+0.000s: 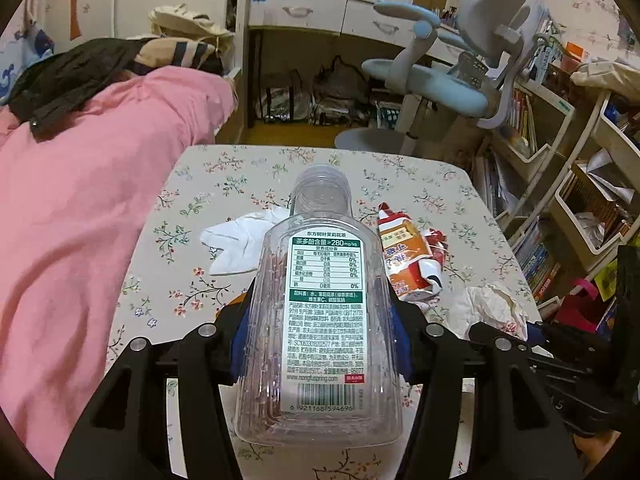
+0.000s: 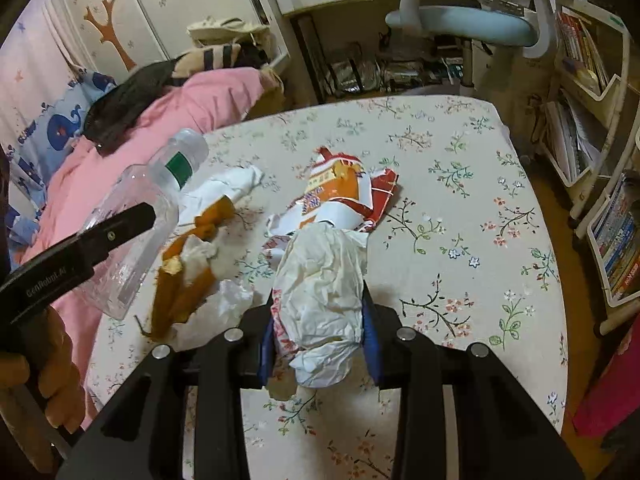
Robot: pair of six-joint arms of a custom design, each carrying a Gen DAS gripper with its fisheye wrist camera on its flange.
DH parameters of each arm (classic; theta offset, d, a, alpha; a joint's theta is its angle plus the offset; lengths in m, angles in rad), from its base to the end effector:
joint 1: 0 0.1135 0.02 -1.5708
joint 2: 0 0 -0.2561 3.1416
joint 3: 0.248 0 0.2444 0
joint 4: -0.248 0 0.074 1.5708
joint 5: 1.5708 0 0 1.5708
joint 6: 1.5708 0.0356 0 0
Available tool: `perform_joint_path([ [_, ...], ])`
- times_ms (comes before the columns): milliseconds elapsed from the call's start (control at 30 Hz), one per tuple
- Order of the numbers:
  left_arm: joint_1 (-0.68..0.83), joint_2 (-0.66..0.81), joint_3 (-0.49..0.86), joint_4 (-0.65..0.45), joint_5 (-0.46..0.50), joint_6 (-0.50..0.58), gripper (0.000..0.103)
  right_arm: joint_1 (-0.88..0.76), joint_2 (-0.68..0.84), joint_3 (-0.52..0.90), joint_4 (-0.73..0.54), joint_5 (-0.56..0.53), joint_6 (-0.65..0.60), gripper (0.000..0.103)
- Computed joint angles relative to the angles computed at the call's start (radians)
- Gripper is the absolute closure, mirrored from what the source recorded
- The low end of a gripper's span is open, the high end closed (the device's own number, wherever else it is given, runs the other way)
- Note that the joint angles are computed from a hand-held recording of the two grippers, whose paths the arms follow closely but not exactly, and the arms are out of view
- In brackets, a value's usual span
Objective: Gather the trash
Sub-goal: 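Grasp the clear plastic bottle with the left tool while the right tool grasps the white plastic bag, then carry the bottle and bag with both tools down to the yellow bin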
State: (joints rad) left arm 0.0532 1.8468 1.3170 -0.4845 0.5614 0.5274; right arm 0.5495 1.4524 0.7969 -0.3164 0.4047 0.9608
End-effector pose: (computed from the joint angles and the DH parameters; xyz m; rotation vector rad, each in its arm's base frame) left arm 0.3800 0.0013 0.2035 0.7614 2.3031 -0.4702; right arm 0.2412 0.1313 0.1828 0.6479 2.3511 0.1514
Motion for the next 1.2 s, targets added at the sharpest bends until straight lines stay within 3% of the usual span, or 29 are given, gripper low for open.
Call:
perform_joint_path([
  [367,0.095,-0.117,-0.088,-0.012,0.085,0.041,0.05,0.083,-0.083,-0.048,0.024,0.058,0.025,0.067],
  [1200,0.09,-0.173,-0.146,0.043,0.074,0.063,0.05,0.093,-0.079,-0.044,0.057,0.045,-0.021,0.066],
])
